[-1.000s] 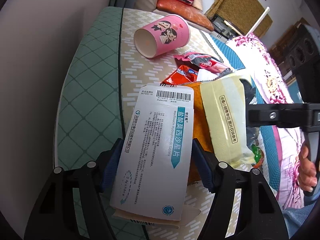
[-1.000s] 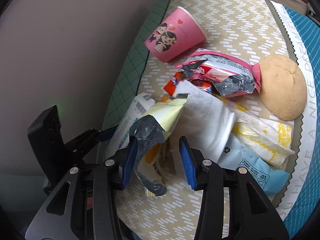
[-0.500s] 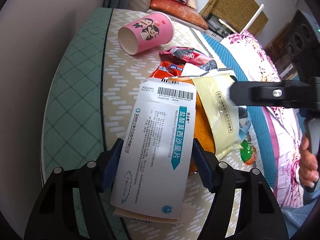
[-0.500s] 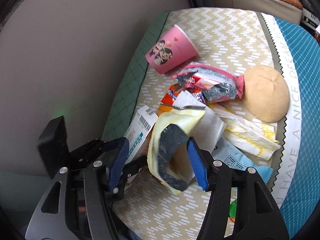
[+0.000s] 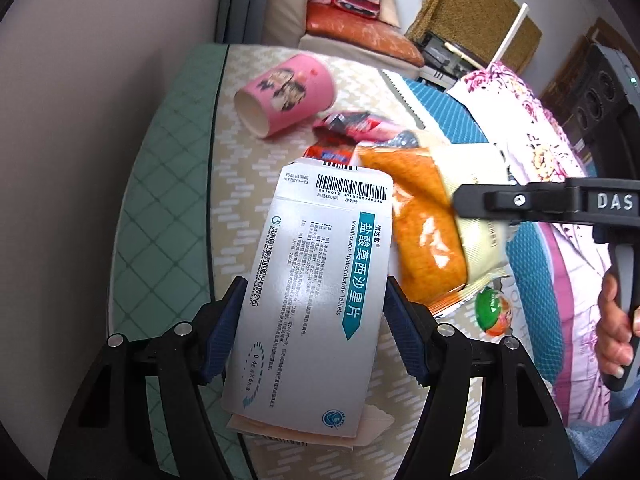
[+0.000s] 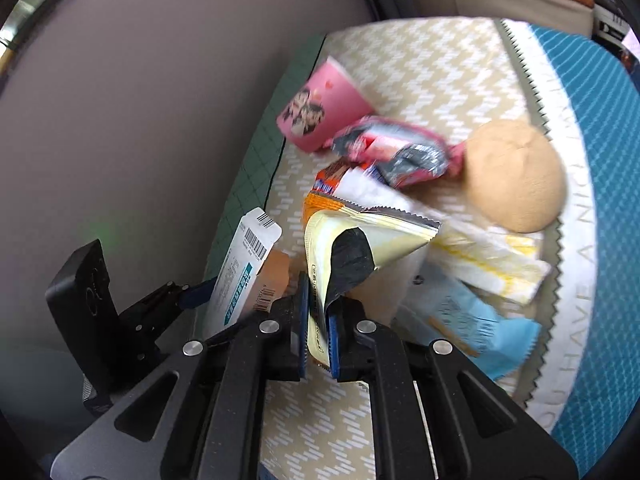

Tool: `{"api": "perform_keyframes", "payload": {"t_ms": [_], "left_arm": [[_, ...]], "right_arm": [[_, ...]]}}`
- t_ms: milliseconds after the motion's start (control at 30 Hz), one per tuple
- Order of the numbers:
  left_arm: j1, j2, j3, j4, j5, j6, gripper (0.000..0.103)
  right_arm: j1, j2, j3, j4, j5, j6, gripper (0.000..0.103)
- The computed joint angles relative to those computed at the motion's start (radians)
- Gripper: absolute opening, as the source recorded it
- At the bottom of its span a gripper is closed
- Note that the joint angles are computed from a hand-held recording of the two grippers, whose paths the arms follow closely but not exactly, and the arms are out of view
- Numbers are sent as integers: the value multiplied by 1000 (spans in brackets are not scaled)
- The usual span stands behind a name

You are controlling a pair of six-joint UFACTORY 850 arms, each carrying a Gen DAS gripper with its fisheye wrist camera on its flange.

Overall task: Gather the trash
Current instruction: 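Carry the medicine box and snack bag over the teal bin and open both grippers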

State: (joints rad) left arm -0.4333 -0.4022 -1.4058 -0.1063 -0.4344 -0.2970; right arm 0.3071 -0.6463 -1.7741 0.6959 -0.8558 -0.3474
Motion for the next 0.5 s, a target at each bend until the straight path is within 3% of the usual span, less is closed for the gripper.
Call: {"api": "perform_keyframes", "payload": {"t_ms": [300, 500], "left_arm": [[-63, -34, -109, 134, -59, -81, 69], [-107, -121, -259, 81, -108, -11, 69]], "right_arm": [[-93, 140, 153, 74, 76, -85, 7], [-177, 223, 253, 62, 151, -68, 7]]}}
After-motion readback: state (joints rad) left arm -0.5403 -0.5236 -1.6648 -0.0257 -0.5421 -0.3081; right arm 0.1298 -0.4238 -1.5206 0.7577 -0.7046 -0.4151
